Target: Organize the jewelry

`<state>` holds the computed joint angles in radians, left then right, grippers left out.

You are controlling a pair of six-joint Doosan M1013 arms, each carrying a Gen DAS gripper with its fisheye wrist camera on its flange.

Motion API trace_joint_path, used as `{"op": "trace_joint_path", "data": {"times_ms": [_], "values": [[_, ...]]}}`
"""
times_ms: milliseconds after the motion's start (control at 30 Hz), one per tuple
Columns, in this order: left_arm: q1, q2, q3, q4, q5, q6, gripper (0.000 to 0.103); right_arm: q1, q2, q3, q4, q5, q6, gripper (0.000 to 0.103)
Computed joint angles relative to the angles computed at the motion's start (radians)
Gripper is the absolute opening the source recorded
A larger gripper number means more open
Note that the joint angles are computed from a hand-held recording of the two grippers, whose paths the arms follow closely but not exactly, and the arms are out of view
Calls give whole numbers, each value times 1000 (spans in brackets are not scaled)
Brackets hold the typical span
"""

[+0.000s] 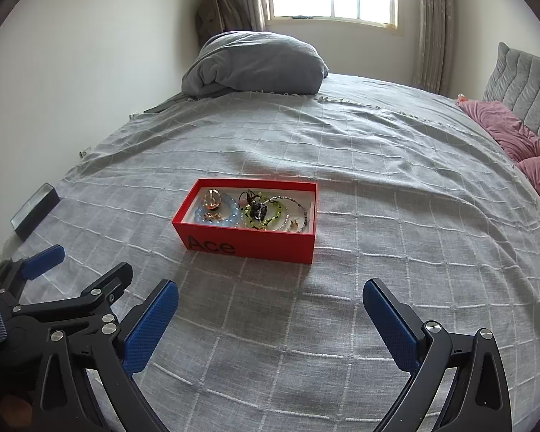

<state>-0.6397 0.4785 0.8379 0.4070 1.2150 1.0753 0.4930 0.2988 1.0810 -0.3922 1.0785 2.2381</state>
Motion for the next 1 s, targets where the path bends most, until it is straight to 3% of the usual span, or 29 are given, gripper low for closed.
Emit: {"op": "trace_joint_path", "data": {"times_ms": [1000], "values": [[0, 4, -5, 2, 7, 1, 96, -2, -1, 1, 1, 19, 6, 103]]}}
